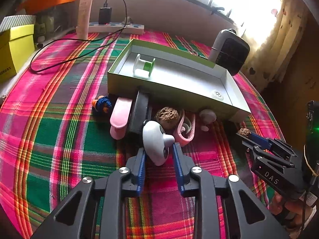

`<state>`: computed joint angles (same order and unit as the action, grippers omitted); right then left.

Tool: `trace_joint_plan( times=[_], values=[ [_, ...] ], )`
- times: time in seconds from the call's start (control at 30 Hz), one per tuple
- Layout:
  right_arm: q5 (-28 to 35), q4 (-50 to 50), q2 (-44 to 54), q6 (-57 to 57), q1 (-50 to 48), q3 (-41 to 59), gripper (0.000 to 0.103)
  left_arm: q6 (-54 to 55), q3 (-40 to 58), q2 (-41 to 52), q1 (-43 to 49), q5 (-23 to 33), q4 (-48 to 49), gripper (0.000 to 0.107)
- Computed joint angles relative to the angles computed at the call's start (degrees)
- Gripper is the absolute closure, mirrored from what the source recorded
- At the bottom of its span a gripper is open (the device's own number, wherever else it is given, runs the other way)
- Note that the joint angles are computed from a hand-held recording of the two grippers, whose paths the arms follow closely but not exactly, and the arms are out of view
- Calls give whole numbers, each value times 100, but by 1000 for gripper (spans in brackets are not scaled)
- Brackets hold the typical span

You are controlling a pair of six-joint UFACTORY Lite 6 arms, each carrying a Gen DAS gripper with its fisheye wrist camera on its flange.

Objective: Organize objects
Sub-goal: 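Grasp the walnut with the right tool while the left tool moves toward the white panda-face ball, then close the left tool on the white panda-face ball and lift it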

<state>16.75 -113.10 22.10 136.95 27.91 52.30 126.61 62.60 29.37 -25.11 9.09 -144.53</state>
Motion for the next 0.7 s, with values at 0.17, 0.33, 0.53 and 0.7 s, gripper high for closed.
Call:
trace_joint_plan(
  times=[0.17, 0.33, 0.53, 0.7],
  values=[
    [23, -298, -64, 303, 18, -86, 70, 401, -86, -52, -41, 43, -369, 91],
    [26, -516, -133, 537, 67, -172, 70, 875, -206, -129, -79, 118, -773, 96],
    [39, -601, -172, 677, 196, -222, 70, 794, -475, -313, -92, 220, -649, 96],
    [38, -681, -176, 814, 281, -240, 70, 464, -762, -473, -84, 320, -148, 97]
  ],
)
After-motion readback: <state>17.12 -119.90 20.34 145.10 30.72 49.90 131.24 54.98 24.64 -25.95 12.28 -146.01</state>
